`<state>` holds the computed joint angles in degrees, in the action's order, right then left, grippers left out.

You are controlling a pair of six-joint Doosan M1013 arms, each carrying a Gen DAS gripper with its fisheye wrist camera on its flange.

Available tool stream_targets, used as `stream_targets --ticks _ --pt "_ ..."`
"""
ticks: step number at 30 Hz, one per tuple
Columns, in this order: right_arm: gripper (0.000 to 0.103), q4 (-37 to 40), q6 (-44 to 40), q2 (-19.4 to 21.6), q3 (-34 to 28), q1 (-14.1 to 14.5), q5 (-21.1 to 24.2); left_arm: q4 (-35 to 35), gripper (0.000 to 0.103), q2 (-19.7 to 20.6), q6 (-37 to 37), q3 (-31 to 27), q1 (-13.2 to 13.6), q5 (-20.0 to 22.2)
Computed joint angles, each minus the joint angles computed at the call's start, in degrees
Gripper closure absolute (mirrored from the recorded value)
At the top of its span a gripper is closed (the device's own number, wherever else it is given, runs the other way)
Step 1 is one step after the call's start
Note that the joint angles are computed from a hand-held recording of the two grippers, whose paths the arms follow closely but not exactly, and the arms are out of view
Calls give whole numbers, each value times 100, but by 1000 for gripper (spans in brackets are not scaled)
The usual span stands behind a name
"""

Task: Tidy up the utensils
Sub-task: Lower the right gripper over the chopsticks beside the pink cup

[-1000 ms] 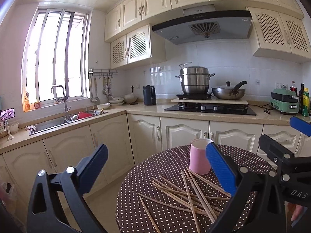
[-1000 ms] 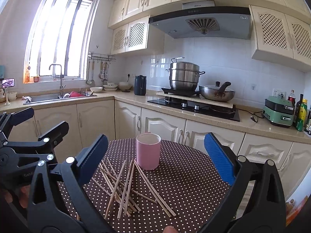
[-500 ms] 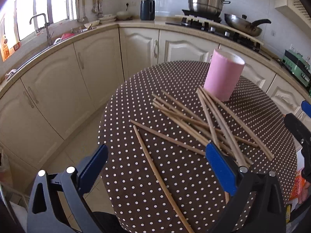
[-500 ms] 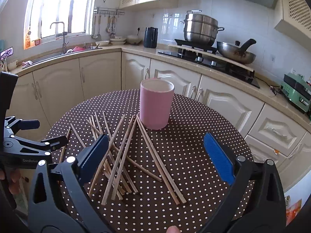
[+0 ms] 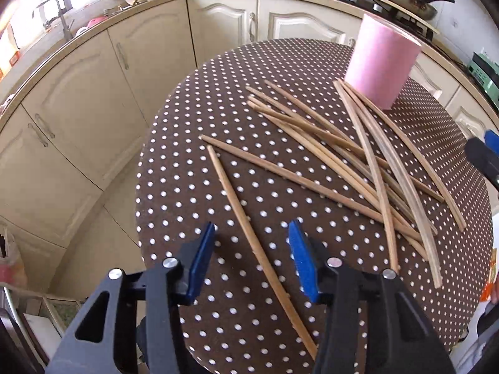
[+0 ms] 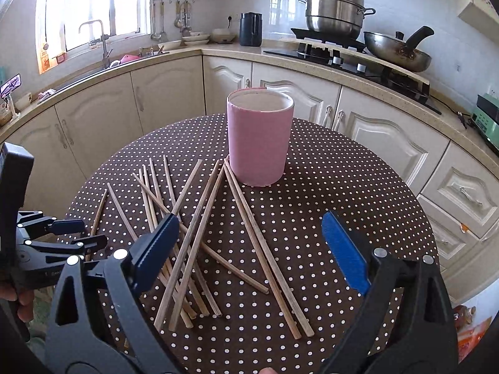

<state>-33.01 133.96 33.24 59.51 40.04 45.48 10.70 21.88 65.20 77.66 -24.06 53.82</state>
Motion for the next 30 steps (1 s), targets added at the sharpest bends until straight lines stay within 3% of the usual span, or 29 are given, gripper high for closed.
stream_targets --ticks 3,5,7,12,18,24,30 --pt "12 221 -215 50 -82 -44 46 242 66 -8 -22 51 -77 -52" --pt "12 463 -439 94 -165 -90 112 210 84 -8 -37 61 -70 -114" --pt "12 664 -607 146 -266 -138 227 103 91 2 -4 45 -36 -164" --pt "13 1156 -992 273 -519 -296 415 -230 93 36 226 8 43 -379" --pt "26 1993 -1887 682 -1240 -502 1043 -769 95 78 583 37 187 -803" --pt "50 2186 -2489 1100 -1949 -588 1890 -896 94 116 592 -49 208 -638" --pt "60 2426 -2979 1376 -2391 -636 2427 -701 92 58 491 14 152 -539"
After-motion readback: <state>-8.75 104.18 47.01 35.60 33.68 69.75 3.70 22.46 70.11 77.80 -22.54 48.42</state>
